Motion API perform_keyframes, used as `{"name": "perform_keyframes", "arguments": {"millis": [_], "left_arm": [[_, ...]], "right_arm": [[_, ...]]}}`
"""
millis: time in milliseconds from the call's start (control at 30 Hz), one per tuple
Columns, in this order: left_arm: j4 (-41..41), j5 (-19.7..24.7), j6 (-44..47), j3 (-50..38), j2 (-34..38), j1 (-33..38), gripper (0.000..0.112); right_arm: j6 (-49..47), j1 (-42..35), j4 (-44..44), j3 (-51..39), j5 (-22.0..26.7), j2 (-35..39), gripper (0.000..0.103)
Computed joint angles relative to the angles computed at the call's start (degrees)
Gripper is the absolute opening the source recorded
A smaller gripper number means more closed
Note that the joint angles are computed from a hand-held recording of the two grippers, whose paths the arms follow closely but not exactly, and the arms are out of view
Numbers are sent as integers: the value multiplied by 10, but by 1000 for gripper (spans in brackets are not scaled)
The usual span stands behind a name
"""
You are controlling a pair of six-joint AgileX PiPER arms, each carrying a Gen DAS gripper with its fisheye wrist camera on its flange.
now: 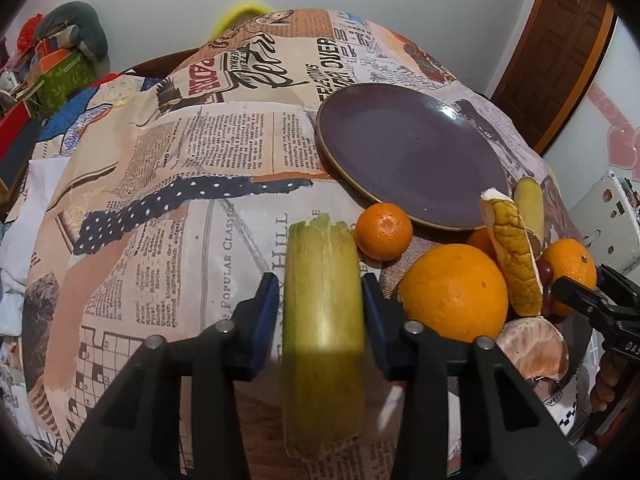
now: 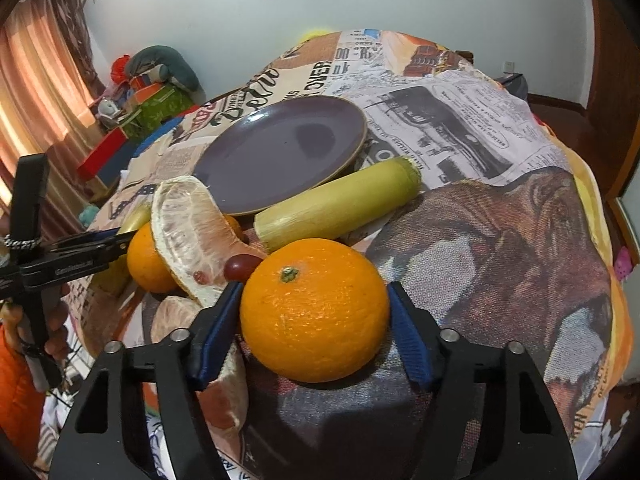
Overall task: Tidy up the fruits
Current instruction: 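Lift the yellow cylinder with the left tool while the right tool carries the orange over the plate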
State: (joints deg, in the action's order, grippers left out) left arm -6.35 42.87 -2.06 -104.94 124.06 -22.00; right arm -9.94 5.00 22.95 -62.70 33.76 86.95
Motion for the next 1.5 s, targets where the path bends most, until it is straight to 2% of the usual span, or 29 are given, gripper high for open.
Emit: {"name": "perform_keyframes", "arguments": {"millis": [300, 733, 967, 1200, 1500], "left_arm": [[12, -4, -5, 12, -12, -9, 38], [17, -32, -16, 61, -82, -25, 37], [56, -51, -45, 72, -118, -42, 37], [43, -64, -39, 60, -130, -44, 37], [28, -58, -26, 7, -112, -52, 37]], "right_arm": [[26, 6, -19, -3, 2, -6, 66], [48, -4, -42, -13, -8, -46, 66], [58, 2, -61, -36, -15, -53, 66], [48, 6, -65, -61, -26, -47, 66], [34, 8, -68, -100, -37, -19, 66]]}}
